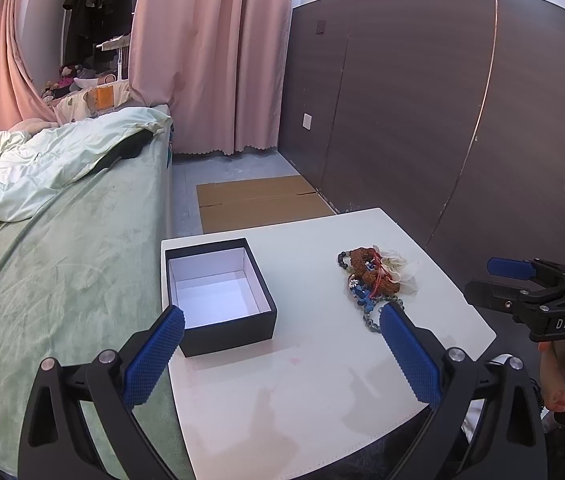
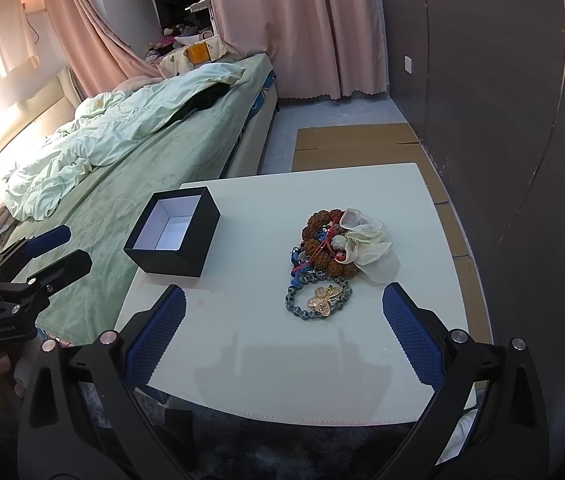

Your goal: Organize jewelry

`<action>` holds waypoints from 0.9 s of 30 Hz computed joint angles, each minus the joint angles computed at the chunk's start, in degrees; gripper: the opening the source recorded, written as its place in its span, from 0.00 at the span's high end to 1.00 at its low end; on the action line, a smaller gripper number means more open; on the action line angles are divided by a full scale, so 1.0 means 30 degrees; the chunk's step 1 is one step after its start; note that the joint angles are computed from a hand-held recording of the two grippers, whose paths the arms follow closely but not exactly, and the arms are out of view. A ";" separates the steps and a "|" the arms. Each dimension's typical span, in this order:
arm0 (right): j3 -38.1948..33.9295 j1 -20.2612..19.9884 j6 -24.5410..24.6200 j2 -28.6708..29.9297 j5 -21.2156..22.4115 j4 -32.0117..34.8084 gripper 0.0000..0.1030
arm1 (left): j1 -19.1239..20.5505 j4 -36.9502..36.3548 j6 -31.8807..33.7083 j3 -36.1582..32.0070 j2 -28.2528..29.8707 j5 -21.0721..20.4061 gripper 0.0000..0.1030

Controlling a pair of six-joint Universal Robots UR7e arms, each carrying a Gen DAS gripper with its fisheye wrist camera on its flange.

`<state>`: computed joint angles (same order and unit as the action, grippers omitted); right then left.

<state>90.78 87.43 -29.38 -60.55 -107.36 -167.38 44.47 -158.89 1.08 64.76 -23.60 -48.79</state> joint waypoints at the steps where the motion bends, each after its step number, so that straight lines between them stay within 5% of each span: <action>1: 0.0010 -0.0019 -0.0010 -0.0009 0.0031 -0.0008 0.04 | -0.0009 -0.0005 0.0021 -0.0023 0.0019 0.0021 0.08; 27: 0.0130 -0.0203 0.0399 -0.0264 0.0613 0.0065 0.04 | -0.0080 -0.0261 0.0128 -0.0137 0.0121 0.0162 0.08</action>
<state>91.17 86.82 -28.19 -61.34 -105.52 -167.19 44.23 -159.67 1.46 64.34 -23.24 -48.31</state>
